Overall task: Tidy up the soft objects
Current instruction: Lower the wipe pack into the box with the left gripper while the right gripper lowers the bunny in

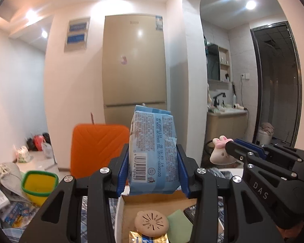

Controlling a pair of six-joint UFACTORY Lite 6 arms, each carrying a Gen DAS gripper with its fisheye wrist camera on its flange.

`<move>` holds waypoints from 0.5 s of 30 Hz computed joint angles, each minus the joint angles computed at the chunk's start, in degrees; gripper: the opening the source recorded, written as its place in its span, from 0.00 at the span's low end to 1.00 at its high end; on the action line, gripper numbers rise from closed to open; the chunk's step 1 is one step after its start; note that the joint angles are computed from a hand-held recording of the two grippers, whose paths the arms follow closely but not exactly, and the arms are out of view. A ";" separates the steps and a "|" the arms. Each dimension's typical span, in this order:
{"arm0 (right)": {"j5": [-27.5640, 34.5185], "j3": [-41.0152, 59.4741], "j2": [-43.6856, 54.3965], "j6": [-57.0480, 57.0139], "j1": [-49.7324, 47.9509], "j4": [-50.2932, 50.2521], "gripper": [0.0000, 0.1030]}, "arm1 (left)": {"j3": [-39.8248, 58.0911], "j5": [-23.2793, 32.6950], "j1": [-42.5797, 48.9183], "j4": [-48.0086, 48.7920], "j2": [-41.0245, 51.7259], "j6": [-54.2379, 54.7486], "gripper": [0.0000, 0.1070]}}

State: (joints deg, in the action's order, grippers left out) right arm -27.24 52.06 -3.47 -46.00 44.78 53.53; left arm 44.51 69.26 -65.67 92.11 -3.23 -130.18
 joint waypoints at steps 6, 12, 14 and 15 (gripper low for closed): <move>3.39 3.34 9.18 8.72 -4.29 -8.34 0.12 | 1.04 -10.91 7.84 0.31 5.48 -1.10 0.38; 8.61 10.86 21.99 15.38 -7.70 -15.72 0.12 | 3.55 -21.16 14.71 1.04 13.43 -2.58 0.38; 9.39 12.89 25.37 16.66 -8.45 -17.18 0.12 | 3.78 -23.52 16.12 2.30 16.03 -4.90 0.38; 9.99 14.21 27.25 16.45 -8.78 -17.13 0.12 | 4.02 -24.17 16.80 2.55 17.12 -5.52 0.38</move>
State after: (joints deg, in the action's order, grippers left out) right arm -17.25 66.28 23.78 -29.55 36.00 36.40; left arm 48.53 45.09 -48.87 94.66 13.88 -135.69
